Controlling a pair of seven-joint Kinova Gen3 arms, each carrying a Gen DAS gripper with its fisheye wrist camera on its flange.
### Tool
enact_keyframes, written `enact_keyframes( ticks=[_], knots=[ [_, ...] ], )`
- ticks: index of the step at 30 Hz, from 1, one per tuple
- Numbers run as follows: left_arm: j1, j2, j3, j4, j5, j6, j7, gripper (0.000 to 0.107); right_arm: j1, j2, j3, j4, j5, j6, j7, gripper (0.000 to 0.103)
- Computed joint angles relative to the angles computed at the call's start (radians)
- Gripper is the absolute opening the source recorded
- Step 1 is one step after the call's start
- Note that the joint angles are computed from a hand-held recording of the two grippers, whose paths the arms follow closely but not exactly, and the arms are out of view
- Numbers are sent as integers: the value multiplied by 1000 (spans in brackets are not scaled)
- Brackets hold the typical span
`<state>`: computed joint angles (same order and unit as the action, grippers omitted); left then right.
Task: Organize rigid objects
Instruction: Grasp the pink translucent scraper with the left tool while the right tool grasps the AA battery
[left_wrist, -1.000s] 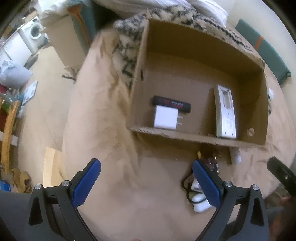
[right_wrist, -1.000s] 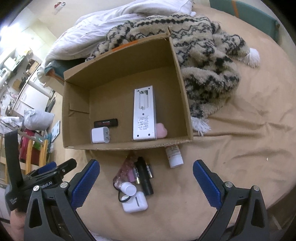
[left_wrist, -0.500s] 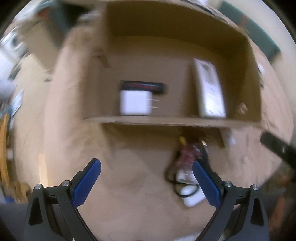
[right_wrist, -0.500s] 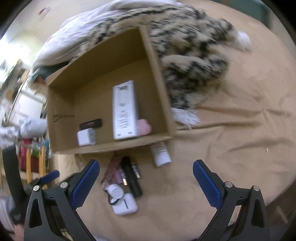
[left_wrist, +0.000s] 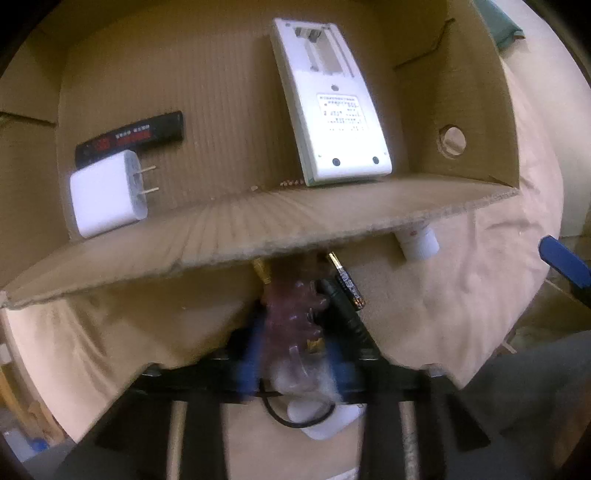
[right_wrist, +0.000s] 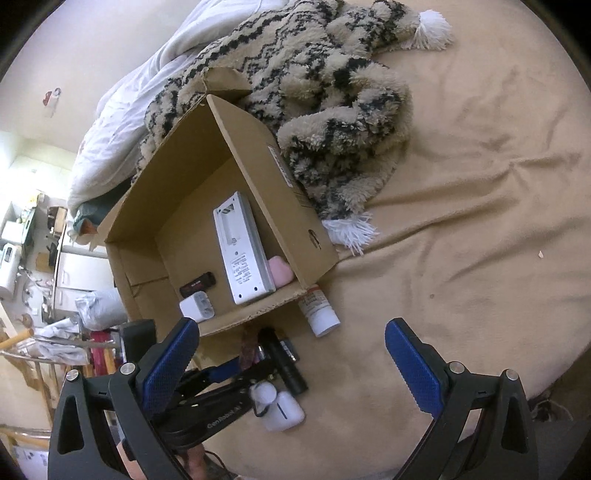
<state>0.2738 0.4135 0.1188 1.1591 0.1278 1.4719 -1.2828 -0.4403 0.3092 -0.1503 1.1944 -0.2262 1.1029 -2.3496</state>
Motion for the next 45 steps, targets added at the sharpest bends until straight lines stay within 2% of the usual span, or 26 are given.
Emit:
enact_keyframes(
  ticks=[3,5,11,15,16,17,18,19,21,27,33,39,43,44,45],
  knots=[
    [8,-32,-6,23,-31,-15,-9,18,2,12,-3,-14,-6,7,11,103],
    [-9,-57,-6,40,-11,-18,-12,15,1,20,-5,-22,-10,14,17,103],
    [-16,-131,-14,78,-35,9,16,15,-21,60,-11,-70,4,82,51,103],
    [-54,-168,-30,107,-28,26,46,14,-6,94,-35,-82,-48,104,128,103],
    [-64,-177,-35,117,-31,28,55,14,3,104,-45,-78,-71,98,163,83],
    [-74,-182,-43,126,-24,29,50,14,5,117,-49,-84,-86,108,181,71],
    [-92,-173,-39,117,-15,32,56,14,6,137,-52,-97,-102,127,193,51],
    [-104,-174,-42,126,-1,27,58,15,6,152,-54,-105,-116,136,202,44],
    [-120,-177,-41,140,14,15,58,15,-20,184,-46,-141,-94,164,220,44],
    [-103,-148,-33,162,-11,-19,82,15,-71,280,-27,-253,-50,265,236,25],
    [-112,-127,-38,158,-25,-31,77,15,-129,340,-10,-369,19,358,252,25],
    [-84,-91,-39,149,-67,-4,112,14,-266,425,49,-539,184,510,339,21],
    [-80,-85,-42,165,-73,-23,129,13,-305,436,68,-569,231,528,358,19],
    [-70,-78,-41,157,-86,-24,138,8,-301,432,67,-563,225,523,353,18],
    [-60,-80,-41,157,-105,-23,144,5,-298,426,66,-556,223,516,352,12]
  ],
)
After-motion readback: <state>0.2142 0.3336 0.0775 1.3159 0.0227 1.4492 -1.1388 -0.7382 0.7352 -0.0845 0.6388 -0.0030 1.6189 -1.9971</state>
